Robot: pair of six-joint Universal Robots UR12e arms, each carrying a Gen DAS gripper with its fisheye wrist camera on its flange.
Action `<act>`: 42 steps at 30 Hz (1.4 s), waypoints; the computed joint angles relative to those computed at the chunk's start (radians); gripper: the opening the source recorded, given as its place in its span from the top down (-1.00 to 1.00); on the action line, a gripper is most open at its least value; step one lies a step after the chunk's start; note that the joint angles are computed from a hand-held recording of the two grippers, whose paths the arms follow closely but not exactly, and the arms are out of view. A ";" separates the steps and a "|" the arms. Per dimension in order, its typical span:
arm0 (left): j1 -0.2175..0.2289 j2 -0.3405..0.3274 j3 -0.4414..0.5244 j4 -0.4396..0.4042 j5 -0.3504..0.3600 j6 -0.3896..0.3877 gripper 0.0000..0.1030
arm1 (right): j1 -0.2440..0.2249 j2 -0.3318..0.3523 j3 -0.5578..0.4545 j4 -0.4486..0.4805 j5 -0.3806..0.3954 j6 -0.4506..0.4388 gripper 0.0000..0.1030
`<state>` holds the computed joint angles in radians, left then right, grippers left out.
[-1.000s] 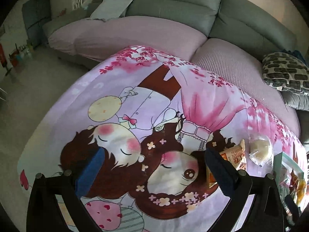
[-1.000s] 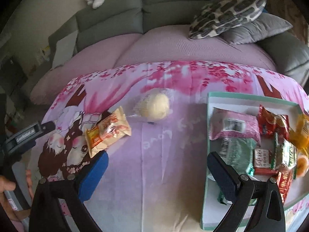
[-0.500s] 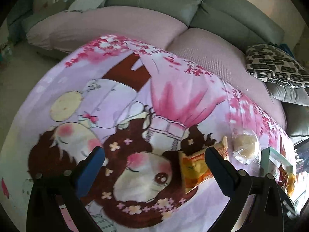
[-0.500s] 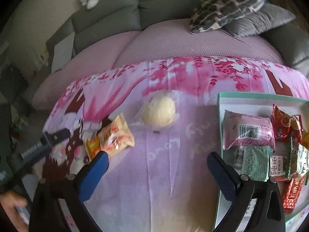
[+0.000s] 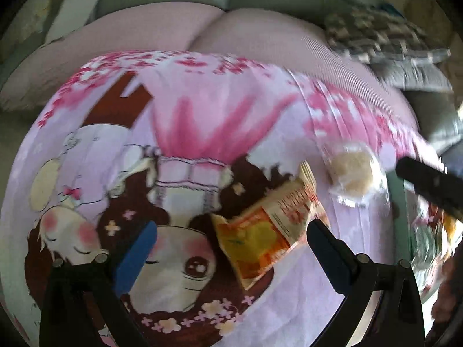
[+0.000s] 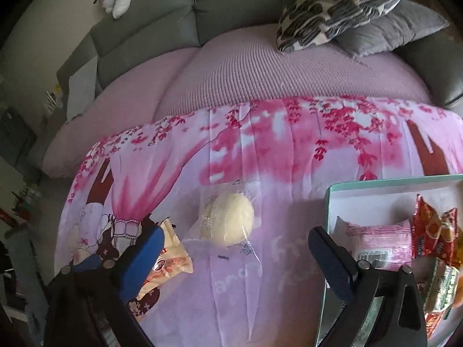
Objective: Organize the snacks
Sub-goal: 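Grasp the yellow Swiss roll packet with left tool while right tool lowers over bagged bun, then grasp the clear-bagged round bun with right tool while left tool lifts Swiss roll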
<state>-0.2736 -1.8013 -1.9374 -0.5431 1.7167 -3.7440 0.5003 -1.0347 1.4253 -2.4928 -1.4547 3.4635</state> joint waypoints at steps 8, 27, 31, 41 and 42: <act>-0.012 -0.040 0.041 -0.054 -0.028 0.085 -1.00 | -0.009 0.019 -0.024 0.055 0.022 -0.007 -0.96; 0.020 -0.025 0.003 -0.023 0.030 -0.142 -0.64 | 0.008 0.078 -0.104 0.131 0.009 -0.039 -0.73; 0.023 -0.016 -0.007 -0.008 0.008 -0.171 -0.44 | 0.011 0.086 -0.114 0.145 -0.004 -0.041 -0.64; 0.032 -0.003 -0.023 0.013 -0.031 -0.221 0.25 | 0.022 0.096 -0.123 0.153 -0.011 -0.049 -0.17; 0.032 -0.003 -0.023 0.013 -0.032 -0.220 0.26 | 0.024 0.095 -0.121 0.148 -0.017 -0.056 -0.16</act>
<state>-0.2415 -1.8044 -1.9604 -0.5306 1.6851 -3.9637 0.5242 -0.9399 1.3048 -2.3446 -1.4715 3.4078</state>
